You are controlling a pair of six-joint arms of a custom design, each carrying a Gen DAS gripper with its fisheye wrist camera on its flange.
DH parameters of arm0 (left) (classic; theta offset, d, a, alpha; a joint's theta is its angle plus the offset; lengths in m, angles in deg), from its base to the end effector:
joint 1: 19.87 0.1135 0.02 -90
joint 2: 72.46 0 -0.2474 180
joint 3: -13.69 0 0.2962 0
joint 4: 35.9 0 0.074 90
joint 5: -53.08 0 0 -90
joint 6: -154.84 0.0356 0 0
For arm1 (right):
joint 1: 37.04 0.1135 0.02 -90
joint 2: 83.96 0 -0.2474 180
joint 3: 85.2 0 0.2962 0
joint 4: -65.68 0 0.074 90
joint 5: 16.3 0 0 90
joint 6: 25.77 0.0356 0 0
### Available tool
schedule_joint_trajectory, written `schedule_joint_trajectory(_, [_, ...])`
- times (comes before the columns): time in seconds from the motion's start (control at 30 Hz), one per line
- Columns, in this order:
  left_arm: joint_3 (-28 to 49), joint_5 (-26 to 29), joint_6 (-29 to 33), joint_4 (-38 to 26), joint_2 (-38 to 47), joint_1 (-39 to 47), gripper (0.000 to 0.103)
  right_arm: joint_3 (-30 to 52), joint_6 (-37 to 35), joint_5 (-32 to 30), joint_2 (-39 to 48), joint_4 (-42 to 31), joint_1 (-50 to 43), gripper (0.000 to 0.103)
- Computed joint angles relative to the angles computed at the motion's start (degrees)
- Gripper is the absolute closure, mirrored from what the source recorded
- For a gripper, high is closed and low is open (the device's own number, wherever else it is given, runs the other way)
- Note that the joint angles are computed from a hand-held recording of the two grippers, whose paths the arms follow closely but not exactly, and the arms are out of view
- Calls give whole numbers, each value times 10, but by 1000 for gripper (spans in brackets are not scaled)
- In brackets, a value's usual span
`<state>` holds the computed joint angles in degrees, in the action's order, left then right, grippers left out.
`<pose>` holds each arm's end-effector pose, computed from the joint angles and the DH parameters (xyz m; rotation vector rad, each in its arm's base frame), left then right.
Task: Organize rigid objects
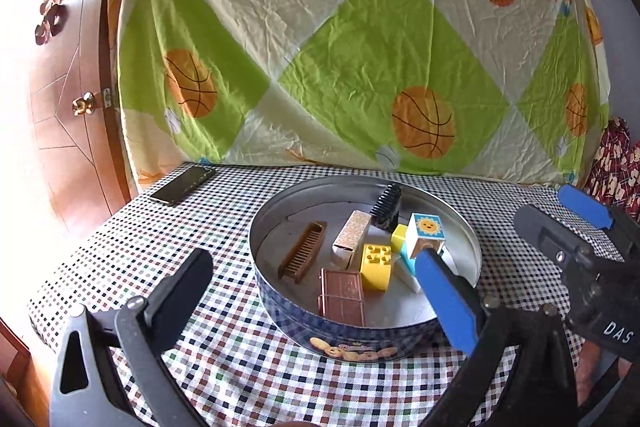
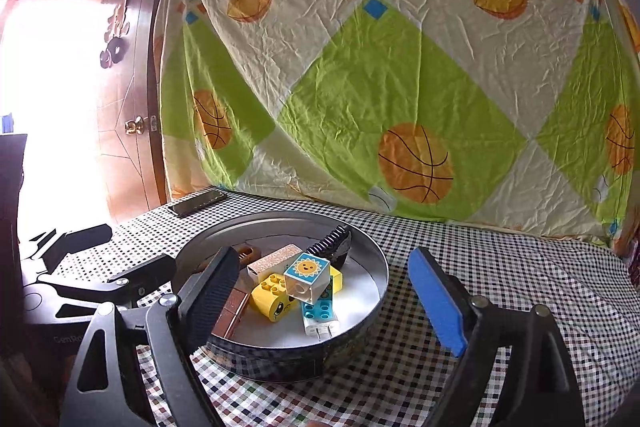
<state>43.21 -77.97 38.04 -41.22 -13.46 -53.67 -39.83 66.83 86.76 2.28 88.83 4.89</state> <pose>0.2068 -0.1103 0.1222 -0.2659 2.0001 0.1178 0.2518 0.2154 0.1335 -0.4841 1.8210 0.3207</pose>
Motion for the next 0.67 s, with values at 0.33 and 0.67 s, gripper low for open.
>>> schedule_joint_trajectory(0.33, [-10,11,-17,-4,0,25,0,0,0,6,0,-1,10,14])
schedule_joint_trajectory(0.67, [-4,-19,-6,10,22,2,1,-7,2,7,-2,-1,8,14])
